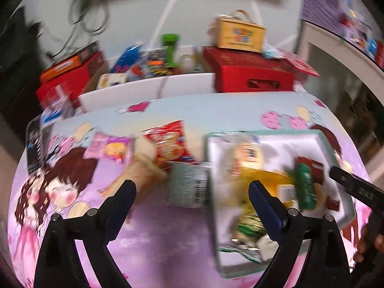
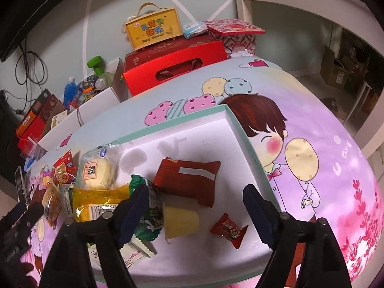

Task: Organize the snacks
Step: 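Carry the white packet and red candy into the tray and open both tools, then withdraw both tools from the tray back toward the snack pile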

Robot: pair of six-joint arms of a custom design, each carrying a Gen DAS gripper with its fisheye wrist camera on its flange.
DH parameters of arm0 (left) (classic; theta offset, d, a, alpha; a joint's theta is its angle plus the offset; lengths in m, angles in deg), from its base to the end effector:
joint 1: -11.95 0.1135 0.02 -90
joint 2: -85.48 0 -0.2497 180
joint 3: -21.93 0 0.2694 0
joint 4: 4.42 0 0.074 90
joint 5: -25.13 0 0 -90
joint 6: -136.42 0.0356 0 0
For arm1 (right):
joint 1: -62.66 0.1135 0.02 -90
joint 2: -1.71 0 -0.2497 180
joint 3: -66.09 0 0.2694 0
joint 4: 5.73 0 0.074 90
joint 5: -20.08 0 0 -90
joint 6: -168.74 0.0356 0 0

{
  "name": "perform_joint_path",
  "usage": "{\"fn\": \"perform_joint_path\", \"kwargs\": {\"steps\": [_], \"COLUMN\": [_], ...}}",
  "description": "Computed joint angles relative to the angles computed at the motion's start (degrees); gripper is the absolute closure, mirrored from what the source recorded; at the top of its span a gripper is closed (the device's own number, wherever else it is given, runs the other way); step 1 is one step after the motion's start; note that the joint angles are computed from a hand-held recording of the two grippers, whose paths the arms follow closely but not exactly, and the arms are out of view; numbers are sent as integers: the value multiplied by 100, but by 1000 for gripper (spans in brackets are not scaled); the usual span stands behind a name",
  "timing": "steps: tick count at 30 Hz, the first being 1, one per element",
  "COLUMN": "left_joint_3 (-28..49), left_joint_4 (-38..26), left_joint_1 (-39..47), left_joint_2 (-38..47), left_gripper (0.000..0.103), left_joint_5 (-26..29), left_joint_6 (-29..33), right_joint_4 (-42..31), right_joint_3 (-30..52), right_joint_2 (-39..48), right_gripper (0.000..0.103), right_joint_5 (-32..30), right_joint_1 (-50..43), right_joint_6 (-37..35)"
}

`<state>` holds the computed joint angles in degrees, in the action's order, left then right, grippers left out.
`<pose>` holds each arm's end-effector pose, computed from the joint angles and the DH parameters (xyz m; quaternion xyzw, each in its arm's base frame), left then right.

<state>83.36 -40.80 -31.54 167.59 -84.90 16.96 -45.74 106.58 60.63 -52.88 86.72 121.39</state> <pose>0.2233 -0.1950 0.1755 0.0664 0.9433 -0.0319 0.3236 0.1898 0.0733 0.1501 0.1935 0.9327 0.0288 0.3030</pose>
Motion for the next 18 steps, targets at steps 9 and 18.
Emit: {"fn": "perform_joint_path", "kwargs": {"steps": [9,18], "left_joint_3": [-505,-845], "left_joint_4": [41,-24], "left_joint_1": [793,1319], "left_joint_2": [-393,-721], "left_gripper": [4,4], "left_joint_5": [162,278], "left_joint_6": [-132,49], "right_joint_4": [213,471], "right_joint_3": [120,357], "right_joint_2": [280,655], "right_gripper": [0,0], "right_joint_5": [100,207], "right_joint_1": [283,759], "right_joint_6": [2,26]}}
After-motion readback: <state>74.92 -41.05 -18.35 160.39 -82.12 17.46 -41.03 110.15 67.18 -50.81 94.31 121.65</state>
